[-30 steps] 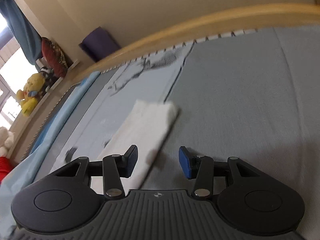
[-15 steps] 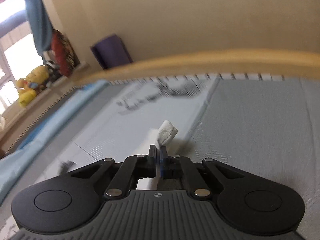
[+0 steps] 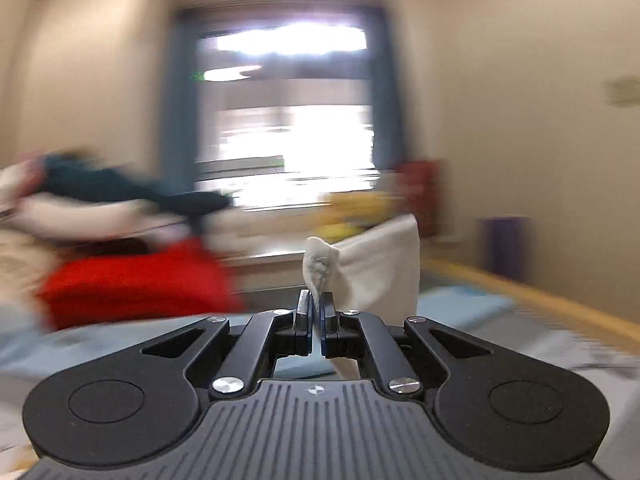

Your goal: Fold small clothes

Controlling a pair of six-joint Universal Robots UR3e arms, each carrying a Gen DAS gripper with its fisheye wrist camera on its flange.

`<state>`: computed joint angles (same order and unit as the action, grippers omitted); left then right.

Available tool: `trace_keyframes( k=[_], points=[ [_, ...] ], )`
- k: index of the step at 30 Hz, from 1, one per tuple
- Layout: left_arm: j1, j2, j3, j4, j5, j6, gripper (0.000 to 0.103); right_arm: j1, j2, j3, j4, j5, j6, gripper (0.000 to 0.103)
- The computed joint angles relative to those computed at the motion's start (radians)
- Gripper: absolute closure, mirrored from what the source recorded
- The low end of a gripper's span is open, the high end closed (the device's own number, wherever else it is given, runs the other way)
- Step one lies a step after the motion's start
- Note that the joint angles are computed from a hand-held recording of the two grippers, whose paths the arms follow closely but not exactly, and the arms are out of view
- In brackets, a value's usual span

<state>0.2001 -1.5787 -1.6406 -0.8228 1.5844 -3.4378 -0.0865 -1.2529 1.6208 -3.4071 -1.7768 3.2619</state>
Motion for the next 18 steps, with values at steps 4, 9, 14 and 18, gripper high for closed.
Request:
trace_keyframes(
  k=[4,9,14,18],
  points=[
    [0.067,0.03,-0.018,-0.032,-0.04,0.005,0.015,0.371,0.248,-0.176,0.051,-0.059,-0.028,0.097],
    [0.164,0.074,-0.043,-0.091,-0.118,0.055,0.016,0.53,0.282,-0.125,0.377,0.177,0.09,0.094],
    [0.218,0.12,-0.075,-0.099,-0.167,0.084,0.015,0.472,0.094,0.149,0.272,0.12,0.062,0.075],
    [0.216,0.129,-0.072,-0.119,-0.188,0.089,0.015,0.316,-0.126,0.352,0.275,0.035,0.117,0.074]
  ],
)
